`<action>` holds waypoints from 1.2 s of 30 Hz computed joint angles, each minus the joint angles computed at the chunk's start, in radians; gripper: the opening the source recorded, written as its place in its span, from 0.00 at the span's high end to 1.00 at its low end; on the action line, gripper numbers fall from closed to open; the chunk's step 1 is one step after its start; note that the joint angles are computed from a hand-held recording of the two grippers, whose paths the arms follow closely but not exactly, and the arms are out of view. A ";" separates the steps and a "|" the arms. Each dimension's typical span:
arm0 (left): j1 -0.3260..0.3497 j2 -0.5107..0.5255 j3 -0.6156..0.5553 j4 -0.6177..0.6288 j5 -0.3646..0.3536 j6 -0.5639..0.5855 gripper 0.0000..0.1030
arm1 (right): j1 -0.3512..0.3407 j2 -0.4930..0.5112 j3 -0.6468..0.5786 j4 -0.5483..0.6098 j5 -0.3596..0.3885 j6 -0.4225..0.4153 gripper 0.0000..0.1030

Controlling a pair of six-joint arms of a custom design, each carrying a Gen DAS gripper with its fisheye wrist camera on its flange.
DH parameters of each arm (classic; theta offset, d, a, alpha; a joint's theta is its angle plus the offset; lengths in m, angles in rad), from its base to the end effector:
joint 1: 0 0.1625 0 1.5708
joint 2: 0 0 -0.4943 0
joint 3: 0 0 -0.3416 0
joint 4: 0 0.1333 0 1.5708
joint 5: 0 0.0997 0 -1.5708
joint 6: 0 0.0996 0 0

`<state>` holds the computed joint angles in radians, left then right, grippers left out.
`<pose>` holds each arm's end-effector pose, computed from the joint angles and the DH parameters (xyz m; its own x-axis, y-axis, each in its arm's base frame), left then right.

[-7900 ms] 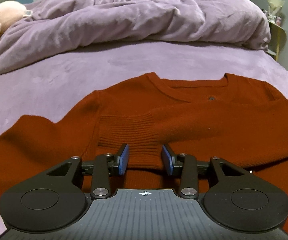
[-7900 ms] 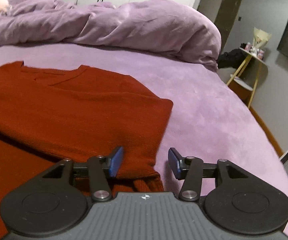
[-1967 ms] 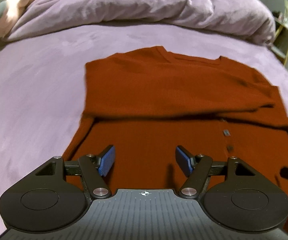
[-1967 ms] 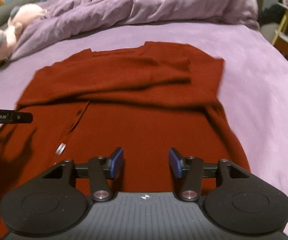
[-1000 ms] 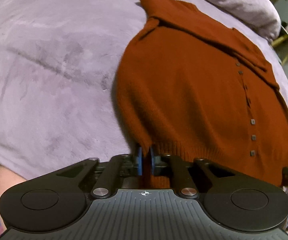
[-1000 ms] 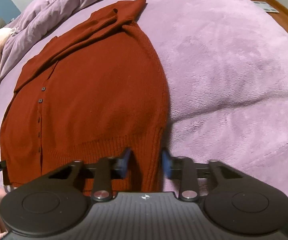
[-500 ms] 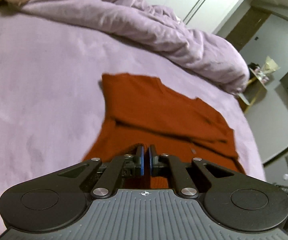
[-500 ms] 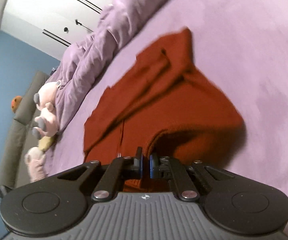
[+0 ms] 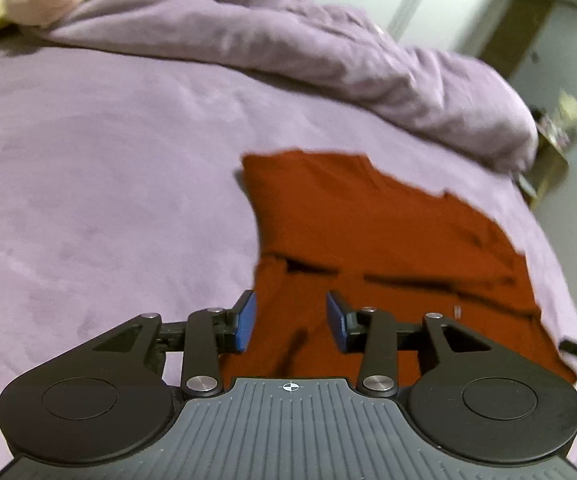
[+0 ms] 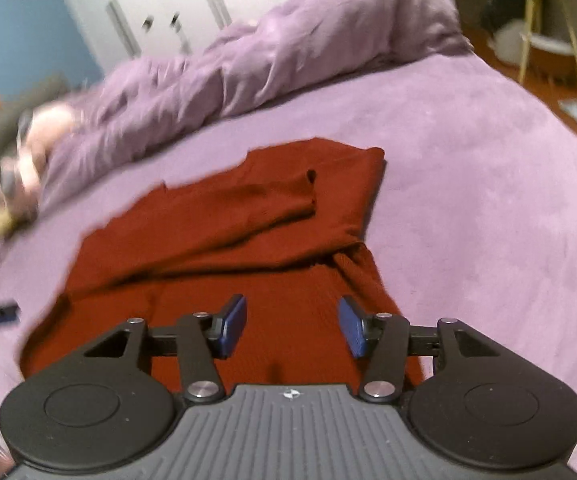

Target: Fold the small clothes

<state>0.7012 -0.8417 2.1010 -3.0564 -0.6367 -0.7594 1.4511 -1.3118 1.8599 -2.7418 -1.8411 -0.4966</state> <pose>-0.2783 -0.5143 0.1706 -0.8908 -0.1878 -0.4138 0.1810 0.6886 -0.7022 0.0397 -0.5639 0.4425 -0.8711 -0.1470 0.4686 -0.3617 0.8375 -0.4096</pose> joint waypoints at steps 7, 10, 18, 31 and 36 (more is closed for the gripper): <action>0.028 0.056 -0.065 0.047 -0.043 0.072 0.52 | 0.029 0.063 0.011 -0.052 -0.153 -0.144 0.50; 0.034 0.072 -0.092 0.065 -0.055 0.122 0.52 | 0.028 0.079 0.003 -0.054 -0.158 -0.150 0.50; 0.054 0.083 -0.133 0.141 -0.092 0.189 0.51 | 0.025 0.097 -0.002 -0.054 -0.158 -0.164 0.62; 0.007 0.055 -0.111 0.063 -0.026 0.230 0.92 | 0.082 0.066 0.049 -0.203 -0.129 -0.201 0.93; -0.026 0.061 -0.152 -0.206 0.072 0.452 0.92 | 0.121 0.080 -0.019 -0.272 -0.041 -0.207 0.93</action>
